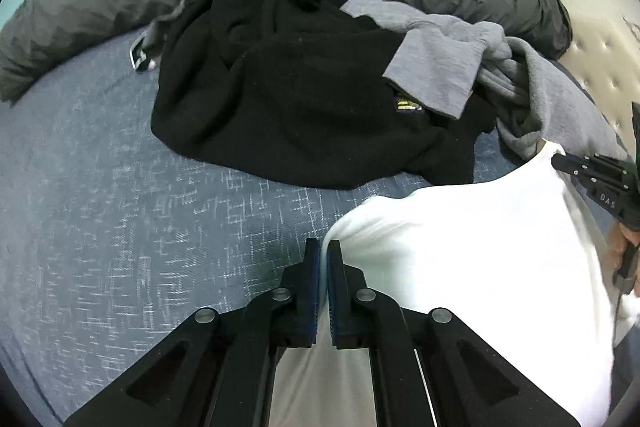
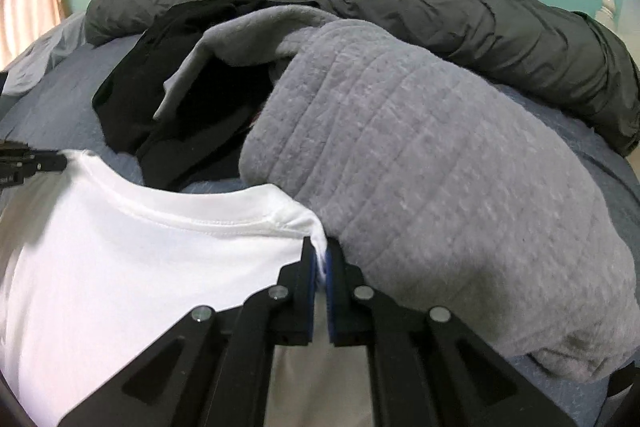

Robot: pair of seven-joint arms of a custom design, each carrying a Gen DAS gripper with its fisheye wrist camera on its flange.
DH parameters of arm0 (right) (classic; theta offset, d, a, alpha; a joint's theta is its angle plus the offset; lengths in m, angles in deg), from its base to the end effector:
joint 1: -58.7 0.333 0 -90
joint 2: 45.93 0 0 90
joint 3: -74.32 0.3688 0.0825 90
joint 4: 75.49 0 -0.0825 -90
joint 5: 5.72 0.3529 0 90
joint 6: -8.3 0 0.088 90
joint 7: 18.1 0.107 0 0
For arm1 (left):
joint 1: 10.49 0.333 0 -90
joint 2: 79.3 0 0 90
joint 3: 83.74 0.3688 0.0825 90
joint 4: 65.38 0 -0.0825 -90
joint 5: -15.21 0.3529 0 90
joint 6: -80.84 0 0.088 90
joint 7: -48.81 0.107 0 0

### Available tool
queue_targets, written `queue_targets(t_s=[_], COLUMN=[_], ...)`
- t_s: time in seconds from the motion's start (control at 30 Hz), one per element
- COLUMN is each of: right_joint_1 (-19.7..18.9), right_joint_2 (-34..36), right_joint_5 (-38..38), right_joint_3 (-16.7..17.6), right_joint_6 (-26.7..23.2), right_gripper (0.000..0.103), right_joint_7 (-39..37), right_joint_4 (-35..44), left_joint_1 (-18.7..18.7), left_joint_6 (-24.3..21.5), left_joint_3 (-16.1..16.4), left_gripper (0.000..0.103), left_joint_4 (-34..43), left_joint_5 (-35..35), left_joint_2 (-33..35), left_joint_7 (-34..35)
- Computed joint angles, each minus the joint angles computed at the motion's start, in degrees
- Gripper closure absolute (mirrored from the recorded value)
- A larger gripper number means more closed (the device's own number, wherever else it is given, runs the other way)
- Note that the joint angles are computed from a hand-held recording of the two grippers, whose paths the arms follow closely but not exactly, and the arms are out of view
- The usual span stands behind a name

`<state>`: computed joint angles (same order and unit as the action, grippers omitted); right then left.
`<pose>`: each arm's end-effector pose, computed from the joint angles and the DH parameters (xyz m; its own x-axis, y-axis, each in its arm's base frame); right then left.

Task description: Fold clothes

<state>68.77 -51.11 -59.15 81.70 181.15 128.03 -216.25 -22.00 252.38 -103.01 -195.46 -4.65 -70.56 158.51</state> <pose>0.4286 0.1983 0.4596 0.1989 -0.9785 0.0551 -0.7386 -0.1866 -0.6478 0.4969 -0.2596 0.4318 -0.5307 -0.8427 0.0912 -0.7301 0.3998 -0.5542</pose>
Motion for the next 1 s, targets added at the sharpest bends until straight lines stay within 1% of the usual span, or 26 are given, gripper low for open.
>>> queue_targets(t_s=[0.03, 0.1, 0.17, 0.23, 0.27, 0.3, 0.37, 0.43, 0.47, 0.5, 0.53, 0.57, 0.63, 0.67, 0.7, 0.73, 0.8, 0.87, 0.9, 0.93, 1.0], right_joint_1=[-0.23, -0.43, 0.2, 1.02, 1.34, 1.65, 2.63, 3.6, 3.82, 3.92, 3.76, 4.09, 4.53, 4.59, 4.61, 4.53, 3.3, 3.83, 6.01, 6.19, 7.91], right_joint_2=[0.22, 1.22, 2.28, 3.2, 3.3, 3.42, 3.29, 2.53, 1.95, 1.3, 0.22, -0.9, -3.33, -5.27, -7.26, -9.4, -14.62, -18.06, -21.21, -22.36, -26.8], right_joint_5=[-1.02, -3.32, -3.41, -1.81, -2.36, -2.47, 3.75, 11.01, 11.67, 11.32, 8.59, 9.51, 11.62, 13.11, 14.8, 16.28, 17.46, 21.6, 24.1, 27.37, 31.79], right_joint_3=[0.18, 0.33, -0.39, -1.34, -1.6, -1.84, -2.45, -2.67, -2.2, -1.59, -0.63, -0.41, 0.19, 0.26, 0.41, 0.72, 2.71, 3.16, 1.2, 0.85, 0.1], right_joint_6=[-0.07, -0.69, -0.61, 0.2, 0.19, 0.29, 0.64, 0.2, -1.45, -3.24, -5.25, -5.89, -7.05, -6.83, -6.68, -6.91, -9.73, -8.88, -7.97, -7.66, -7.98], right_gripper=[0.1, 0.1, 0.1, 0.1, 0.1, 0.099, 0.099, 0.097, 0.094, 0.091, 0.089, 0.086, 0.072, 0.06, 0.054, 0.053, 0.052, 0.052, 0.051, 0.051, 0.049], right_joint_7=[0.98, 3.54, 4.06, 2.71, 2.82, 2.54, -3.34, -9.36, -10.45, -10.9, -10.01, -11.1, -13.31, -14.09, -15.02, -15.74, -15.34, -15.73, -15.11, -17.76, -18.07], right_joint_4=[0.25, 0.88, 0.95, 0.51, 0.45, 0.32, -0.69, -1.88, -1.89, -1.85, -1.89, -2.56, -3.98, -5.38, -6.75, -8.06, -10.33, -12.49, -14.63, -14.99, -17.41], left_joint_1=[-0.18, -1.83, 0.44, 4.77, 6.04, 5.74, 5.02, 4.73, 4.82, 4.46, 4.01, 3.53, 2.79, 2.49, 2.12, 1.57, 0.4, -1.28, -2.01, -2.69, -4.07], left_joint_6=[-0.17, 2.34, 1.92, 1.31, 1.12, 1.05, 0.19, 0.26, -0.14, -0.5, -0.86, -1.23, -2.43, -3.32, -4.22, -4.79, -7.47, -9.85, -10.75, -11.68, -13.85], left_joint_3=[0.41, 3.15, 1.27, -4.05, -5.86, -5.66, -5.05, -4.93, -5.01, -4.48, -3.86, -3.19, -1.87, -1.13, -0.28, 0.52, 2.61, 5.03, 6.01, 6.95, 8.94], left_gripper=[0.101, 0.103, 0.103, 0.103, 0.103, 0.103, 0.103, 0.103, 0.103, 0.103, 0.103, 0.103, 0.103, 0.103, 0.103, 0.103, 0.102, 0.102, 0.102, 0.1, 0.096], left_joint_4=[0.08, -0.15, 0.45, 0.38, 0.24, -0.25, -0.09, -0.83, -1.3, -1.9, -2.52, -3.13, -4.73, -5.73, -6.73, -8.32, -10.7, -13.43, -14.94, -16.41, -19.67], left_joint_5=[0.45, 5.29, 2.74, -3.63, -7.1, -7.64, -9.4, -11.65, -13.23, -13.98, -14.63, -15.2, -16.99, -18.16, -19.09, -19.51, -21.91, -24.65, -24.91, -24.87, -24.77], left_joint_2=[0.06, 0.44, 1.09, 1.33, 1.13, 0.77, 0.96, 0.39, -0.17, -1.02, -1.88, -2.74, -5.04, -6.52, -8.0, -9.99, -13.8, -18.18, -20.32, -22.47, -27.24], left_joint_7=[-0.58, -5.47, -4.16, 3.0, 6.53, 7.13, 8.09, 9.98, 11.25, 11.9, 12.48, 13.0, 14.38, 15.18, 15.82, 16.01, 17.97, 20.19, 20.33, 20.22, 19.67])
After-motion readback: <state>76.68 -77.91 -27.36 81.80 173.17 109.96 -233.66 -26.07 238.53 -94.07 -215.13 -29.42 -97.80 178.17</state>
